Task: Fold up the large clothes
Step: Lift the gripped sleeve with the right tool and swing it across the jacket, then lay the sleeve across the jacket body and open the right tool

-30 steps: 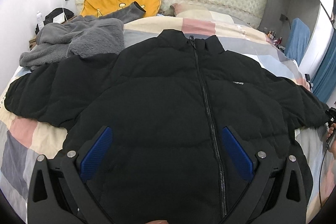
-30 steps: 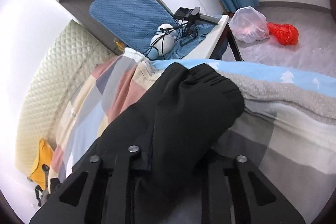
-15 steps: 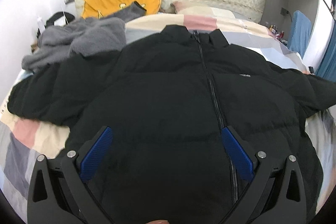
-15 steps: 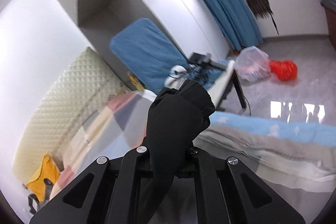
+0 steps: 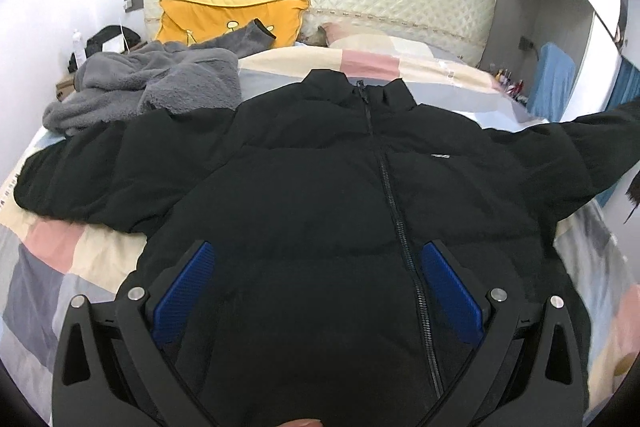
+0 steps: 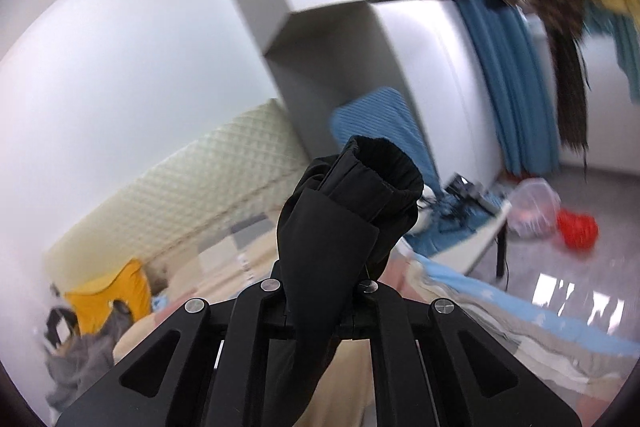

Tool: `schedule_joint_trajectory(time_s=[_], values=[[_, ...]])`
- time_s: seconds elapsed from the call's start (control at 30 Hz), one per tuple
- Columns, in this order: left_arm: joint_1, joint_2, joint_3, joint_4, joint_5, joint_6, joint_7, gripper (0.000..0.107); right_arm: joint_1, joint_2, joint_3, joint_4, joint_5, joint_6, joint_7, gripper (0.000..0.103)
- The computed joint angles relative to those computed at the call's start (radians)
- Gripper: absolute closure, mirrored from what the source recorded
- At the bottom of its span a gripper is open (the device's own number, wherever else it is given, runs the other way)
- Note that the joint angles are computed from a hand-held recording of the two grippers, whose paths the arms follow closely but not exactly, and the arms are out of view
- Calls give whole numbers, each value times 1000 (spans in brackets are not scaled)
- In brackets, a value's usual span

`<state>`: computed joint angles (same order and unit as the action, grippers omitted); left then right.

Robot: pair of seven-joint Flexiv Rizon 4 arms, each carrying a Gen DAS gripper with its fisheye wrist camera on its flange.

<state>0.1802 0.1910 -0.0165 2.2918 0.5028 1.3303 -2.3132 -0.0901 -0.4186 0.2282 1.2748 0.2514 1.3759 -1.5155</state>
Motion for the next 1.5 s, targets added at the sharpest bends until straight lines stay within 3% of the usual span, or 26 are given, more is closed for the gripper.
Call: schedule_joint_trajectory(time_s=[0.07,0.13,0.27,0.4,0.5,0.77,0.9,1.07,1.23,1.37,1.5], values=[[-7,19,15,12,-23,-4,26,4,55,46,-35,50,-53,26,27,98],[23,50,2,25,13,16,-19,4,119,93,-60,109,-123,68,47,98],[54,98,18,68,6,56,-4,4,194,142,-65,152,-221,105,73,98],[75,88,52,129,-73,175,44,4,256,164,-22,168,-276,100,40,97],[11,45,107,161,-207,231,161,4,317,159,14,189,-301,87,11,97],[137,102,-12,170,-180,164,219,4,404,112,157,187,-212,7,-172,97],[161,113,-3,177,-166,173,239,4,501,75,156,186,-219,-71,-188,95],[212,101,-6,199,-172,195,231,4,604,37,121,169,-253,-174,-118,91],[176,62,47,210,-251,215,272,4,628,-43,127,94,-225,-342,-134,91],[344,104,-82,188,-85,152,112,4,655,-83,108,95,-242,-388,-144,91],[286,78,-21,188,-104,161,135,4,654,-138,116,47,-208,-529,-158,91]])
